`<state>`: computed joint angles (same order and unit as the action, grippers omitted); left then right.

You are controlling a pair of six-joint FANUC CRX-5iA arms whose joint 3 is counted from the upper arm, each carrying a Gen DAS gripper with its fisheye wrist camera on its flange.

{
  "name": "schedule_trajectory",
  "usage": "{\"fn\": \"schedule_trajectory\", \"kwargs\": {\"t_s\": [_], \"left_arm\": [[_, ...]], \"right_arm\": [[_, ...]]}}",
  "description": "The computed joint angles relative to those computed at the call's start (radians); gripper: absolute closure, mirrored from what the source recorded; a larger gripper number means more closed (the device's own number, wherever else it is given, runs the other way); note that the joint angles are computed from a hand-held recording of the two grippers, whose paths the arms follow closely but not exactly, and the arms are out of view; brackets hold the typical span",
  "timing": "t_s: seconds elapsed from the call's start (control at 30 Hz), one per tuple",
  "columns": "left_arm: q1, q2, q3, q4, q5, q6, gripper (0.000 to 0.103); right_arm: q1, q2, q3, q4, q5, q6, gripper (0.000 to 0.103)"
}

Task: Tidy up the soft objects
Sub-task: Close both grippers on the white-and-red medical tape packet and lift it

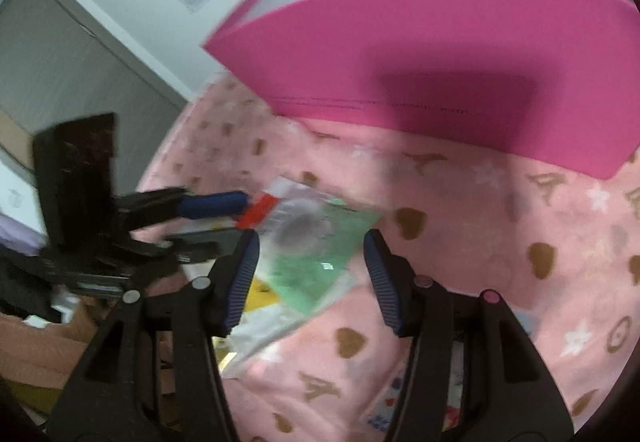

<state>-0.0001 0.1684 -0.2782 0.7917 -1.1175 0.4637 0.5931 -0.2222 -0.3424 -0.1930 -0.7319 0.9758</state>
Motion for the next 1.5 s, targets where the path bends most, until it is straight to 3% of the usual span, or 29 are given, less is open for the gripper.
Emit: {"fn": "schedule_trajectory", "kwargs": {"t_s": [0.1, 0.2, 0.33, 0.5, 0.73, 0.93, 1.1, 1.23, 1.33, 1.4, 1.5], "left_arm": [[-0.004, 0.015, 0.033, -0.035, -0.024, 0.005, 0.049], [-0.009, 0.035, 0.065, -0.055, -0.058, -0.004, 0.044], [-0.004, 0.072, 0.100, -0.047, -0.108, 0.011, 0.043], [0.021, 0.118, 0.115, 0.009, -0.182, 0.019, 0.042], [0.019, 0.120, 0.112, 0.017, -0.183, 0.020, 0.043], [0.025, 0.111, 0.093, 0.035, -0.160, 0.036, 0.046], [0.024, 0.106, 0.071, 0.057, -0.145, 0.028, 0.046], [0.020, 0.095, 0.058, 0.059, -0.127, 0.020, 0.046], [0.018, 0.091, 0.054, 0.059, -0.115, 0.022, 0.046], [0.019, 0.091, 0.052, 0.058, -0.112, 0.013, 0.046], [0.022, 0.097, 0.056, 0.063, -0.116, 0.016, 0.046]], "right_arm": [[0.023, 0.019, 0.021, 0.046, -0.058, -0.024, 0.046], [0.017, 0.041, 0.051, 0.018, -0.087, 0.015, 0.040], [0.004, 0.046, 0.055, 0.006, -0.076, 0.025, 0.040], [-0.044, 0.024, 0.049, -0.101, -0.042, 0.104, 0.045], [-0.079, 0.025, 0.061, -0.178, -0.032, 0.145, 0.048], [-0.102, -0.008, 0.036, -0.254, 0.036, 0.200, 0.048], [-0.099, -0.024, 0.020, -0.242, 0.060, 0.179, 0.048], [-0.119, -0.009, 0.034, -0.315, 0.066, 0.249, 0.048], [-0.118, 0.003, 0.036, -0.299, 0.067, 0.230, 0.059], [-0.132, 0.007, 0.035, -0.309, 0.062, 0.228, 0.073], [-0.139, 0.010, 0.033, -0.324, 0.069, 0.238, 0.078]]}}
